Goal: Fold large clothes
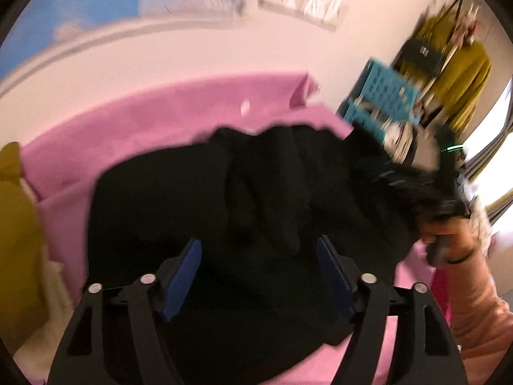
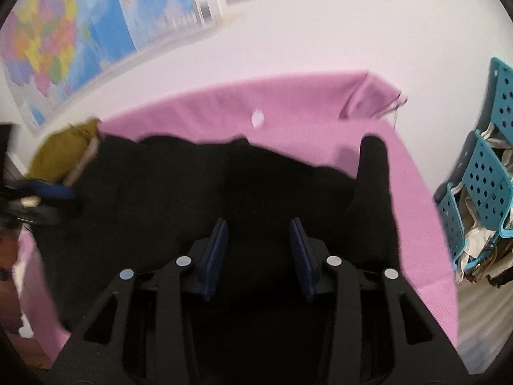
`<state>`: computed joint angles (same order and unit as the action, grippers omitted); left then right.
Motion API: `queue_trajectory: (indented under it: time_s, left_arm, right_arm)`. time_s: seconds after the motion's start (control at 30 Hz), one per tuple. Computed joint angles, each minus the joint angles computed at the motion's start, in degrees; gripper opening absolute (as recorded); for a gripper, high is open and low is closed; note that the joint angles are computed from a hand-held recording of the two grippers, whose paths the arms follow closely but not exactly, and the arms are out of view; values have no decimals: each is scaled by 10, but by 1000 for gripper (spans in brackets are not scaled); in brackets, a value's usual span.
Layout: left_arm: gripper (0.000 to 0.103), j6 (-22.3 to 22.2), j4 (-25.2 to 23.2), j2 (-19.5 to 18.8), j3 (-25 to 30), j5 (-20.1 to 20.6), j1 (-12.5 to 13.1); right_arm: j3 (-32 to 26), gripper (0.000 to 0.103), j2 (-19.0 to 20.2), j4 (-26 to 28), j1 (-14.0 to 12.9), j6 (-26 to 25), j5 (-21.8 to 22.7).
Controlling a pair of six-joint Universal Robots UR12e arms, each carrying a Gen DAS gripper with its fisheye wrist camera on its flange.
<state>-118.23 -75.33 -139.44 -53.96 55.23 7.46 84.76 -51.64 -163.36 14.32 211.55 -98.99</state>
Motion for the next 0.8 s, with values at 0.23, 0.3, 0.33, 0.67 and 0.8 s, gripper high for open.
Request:
queue_trajectory:
  time_s: [0.23, 0.3, 0.33, 0.67, 0.8]
  left_arm:
    - [58, -66, 28, -33, 25, 37, -17]
    - [55, -76, 35, -33, 24, 40, -18]
    - [55, -82, 40, -33, 24, 38, -18]
    - [54, -97, 94, -29, 5, 24, -13]
    - [54, -97, 59, -44, 30, 2, -10]
  right_arm:
    - [121, 67, -75, -86, 16, 43, -57]
    - [143, 71, -84, -78, 21, 66, -52]
    - [150, 71, -85, -76, 22, 78, -42]
    - [182, 2, -100, -201, 28, 65, -81]
    - [174, 3, -100, -153, 26, 71, -102]
